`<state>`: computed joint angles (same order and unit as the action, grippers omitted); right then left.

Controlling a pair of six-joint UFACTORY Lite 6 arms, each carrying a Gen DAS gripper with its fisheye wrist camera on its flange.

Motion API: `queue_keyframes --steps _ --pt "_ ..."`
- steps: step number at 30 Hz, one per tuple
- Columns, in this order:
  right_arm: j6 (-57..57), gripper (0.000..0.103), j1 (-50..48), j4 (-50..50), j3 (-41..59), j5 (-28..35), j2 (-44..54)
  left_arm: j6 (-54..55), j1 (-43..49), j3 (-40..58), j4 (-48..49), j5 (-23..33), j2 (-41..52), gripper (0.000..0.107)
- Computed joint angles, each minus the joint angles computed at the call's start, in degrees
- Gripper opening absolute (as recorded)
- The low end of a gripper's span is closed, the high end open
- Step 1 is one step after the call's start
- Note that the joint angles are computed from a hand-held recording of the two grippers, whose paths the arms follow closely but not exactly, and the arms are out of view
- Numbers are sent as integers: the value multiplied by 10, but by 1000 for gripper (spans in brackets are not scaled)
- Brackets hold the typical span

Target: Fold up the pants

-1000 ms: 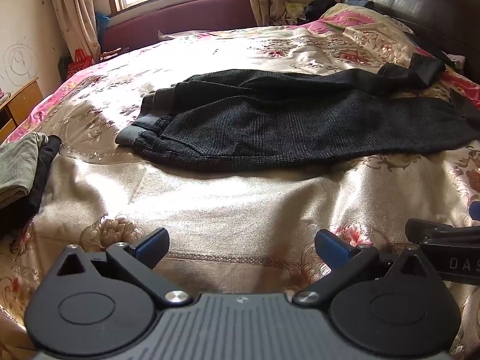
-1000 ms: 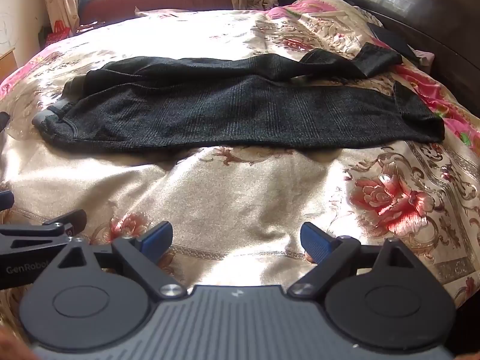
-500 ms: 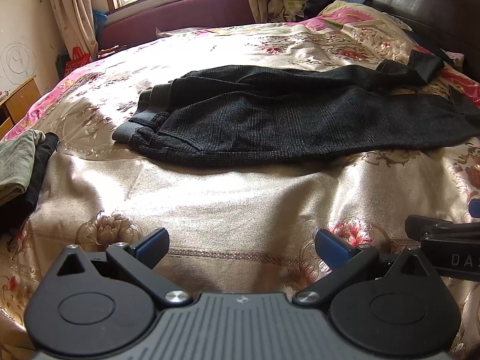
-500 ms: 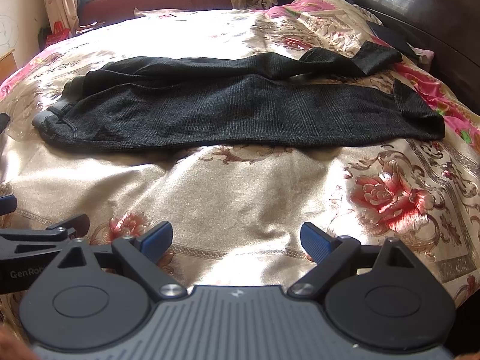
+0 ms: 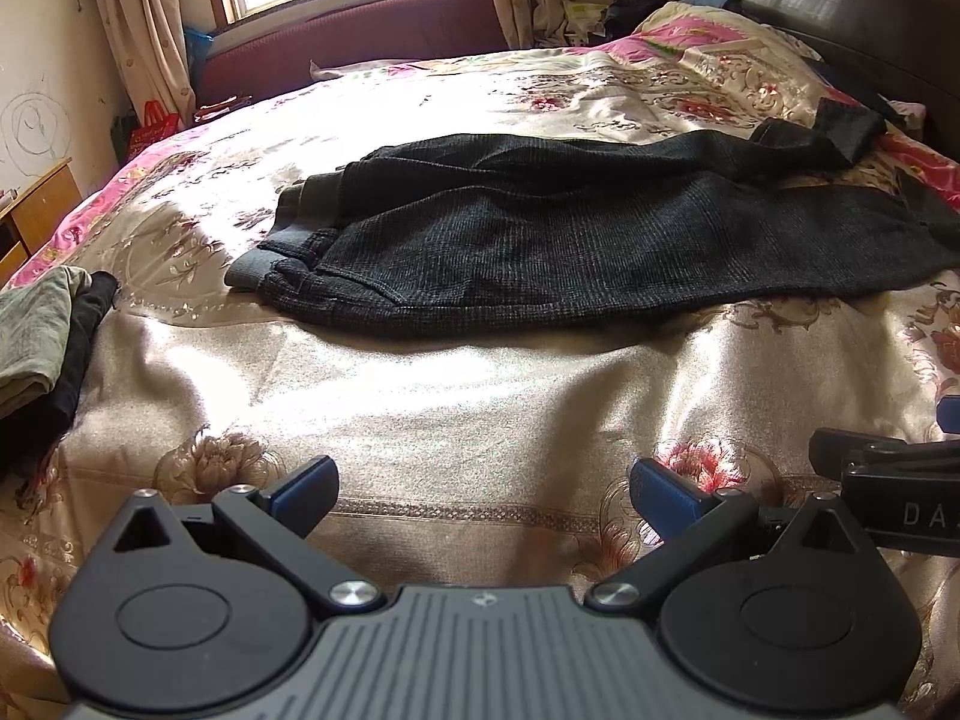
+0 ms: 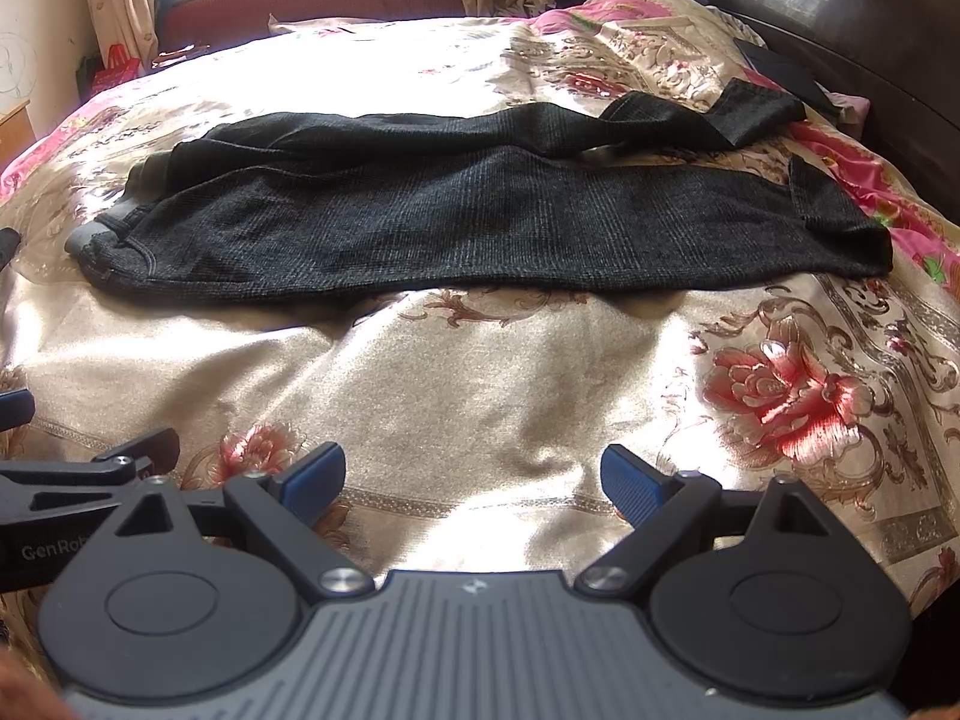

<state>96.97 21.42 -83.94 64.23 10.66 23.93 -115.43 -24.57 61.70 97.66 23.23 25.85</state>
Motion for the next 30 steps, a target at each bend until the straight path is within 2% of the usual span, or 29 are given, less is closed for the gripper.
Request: queue_keyframes --steps 13,30 --pt "29 91 1 -34 -2 -5 -1 -11 -2 -5 13 9 -2 103" --pt "-28 87 6 17 30 2 22 -20 5 4 31 8 10 103"
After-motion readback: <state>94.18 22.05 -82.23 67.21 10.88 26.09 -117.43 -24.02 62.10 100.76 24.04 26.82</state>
